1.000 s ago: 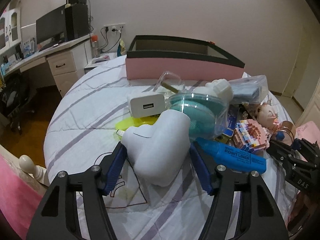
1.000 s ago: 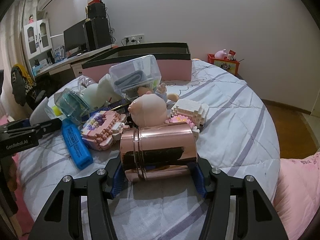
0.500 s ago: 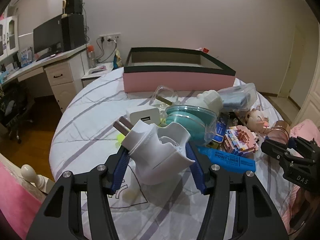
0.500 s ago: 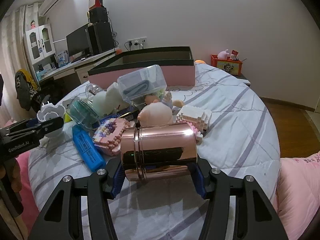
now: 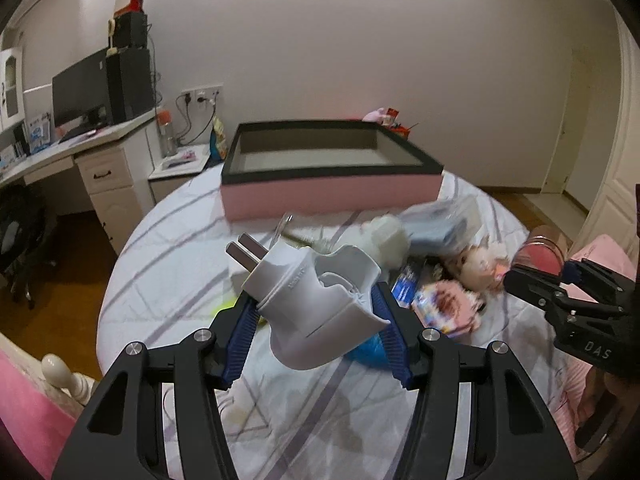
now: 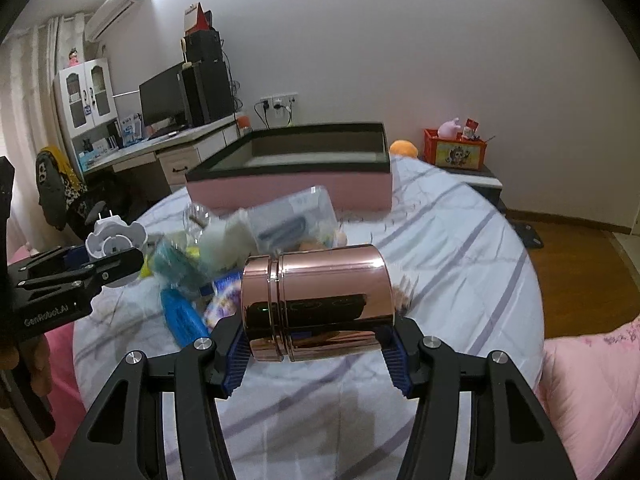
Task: Organize rigid objects
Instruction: 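Carry the white adapter and copper can into the pink box and release both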
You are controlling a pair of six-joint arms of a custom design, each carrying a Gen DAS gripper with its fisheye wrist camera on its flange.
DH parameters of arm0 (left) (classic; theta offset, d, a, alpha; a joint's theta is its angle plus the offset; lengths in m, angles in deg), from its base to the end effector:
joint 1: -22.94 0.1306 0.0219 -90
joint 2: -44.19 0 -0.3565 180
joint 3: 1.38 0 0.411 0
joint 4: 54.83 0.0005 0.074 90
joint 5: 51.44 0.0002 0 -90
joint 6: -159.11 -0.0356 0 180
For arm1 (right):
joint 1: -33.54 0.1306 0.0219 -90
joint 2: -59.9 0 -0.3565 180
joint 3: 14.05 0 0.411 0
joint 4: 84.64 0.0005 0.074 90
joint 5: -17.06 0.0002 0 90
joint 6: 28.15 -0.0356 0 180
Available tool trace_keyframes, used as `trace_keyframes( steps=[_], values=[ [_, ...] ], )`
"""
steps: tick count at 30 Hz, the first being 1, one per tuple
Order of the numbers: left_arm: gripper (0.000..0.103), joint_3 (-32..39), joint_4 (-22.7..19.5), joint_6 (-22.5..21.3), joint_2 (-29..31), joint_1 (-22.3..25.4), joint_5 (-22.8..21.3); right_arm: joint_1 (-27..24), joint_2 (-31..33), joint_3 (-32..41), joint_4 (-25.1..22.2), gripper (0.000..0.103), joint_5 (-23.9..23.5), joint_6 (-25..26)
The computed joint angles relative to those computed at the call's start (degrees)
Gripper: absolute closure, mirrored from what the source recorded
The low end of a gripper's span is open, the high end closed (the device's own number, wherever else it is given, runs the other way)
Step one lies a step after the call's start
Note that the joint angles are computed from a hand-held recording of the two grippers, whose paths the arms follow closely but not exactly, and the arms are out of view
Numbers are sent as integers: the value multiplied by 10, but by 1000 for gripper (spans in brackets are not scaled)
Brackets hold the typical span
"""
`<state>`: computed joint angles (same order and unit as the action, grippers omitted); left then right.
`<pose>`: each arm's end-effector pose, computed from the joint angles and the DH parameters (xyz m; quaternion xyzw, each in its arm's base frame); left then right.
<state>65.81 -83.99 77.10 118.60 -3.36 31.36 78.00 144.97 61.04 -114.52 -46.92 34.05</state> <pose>0.3798 -0.1833 0.3573 0.1138 0.8839 -0.0791 0.4467 0.3519 0.3228 0.3465 -0.0335 0.8870 0.0787 0.4537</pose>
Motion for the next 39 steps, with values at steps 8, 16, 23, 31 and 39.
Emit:
trace_keyframes(
  steps=[8, 16, 23, 31, 39],
  values=[
    [46, 70, -8, -27, 40, -2, 24, -26, 21, 51, 4, 45, -18, 40],
    [46, 231, -43, -69, 167, 33, 64, -77, 121, 204, -37, 45, -66, 104],
    [46, 440, -151, -95, 342, 70, 76, -123, 294, 430, -160, 45, -139, 122],
    [45, 613, -274, -105, 495, 94, 78, -152, 492, 692, -348, 47, -190, 125],
    [29, 633, -292, -92, 519, 96, 69, -168, 537, 742, -390, 47, -248, 97]
  ],
)
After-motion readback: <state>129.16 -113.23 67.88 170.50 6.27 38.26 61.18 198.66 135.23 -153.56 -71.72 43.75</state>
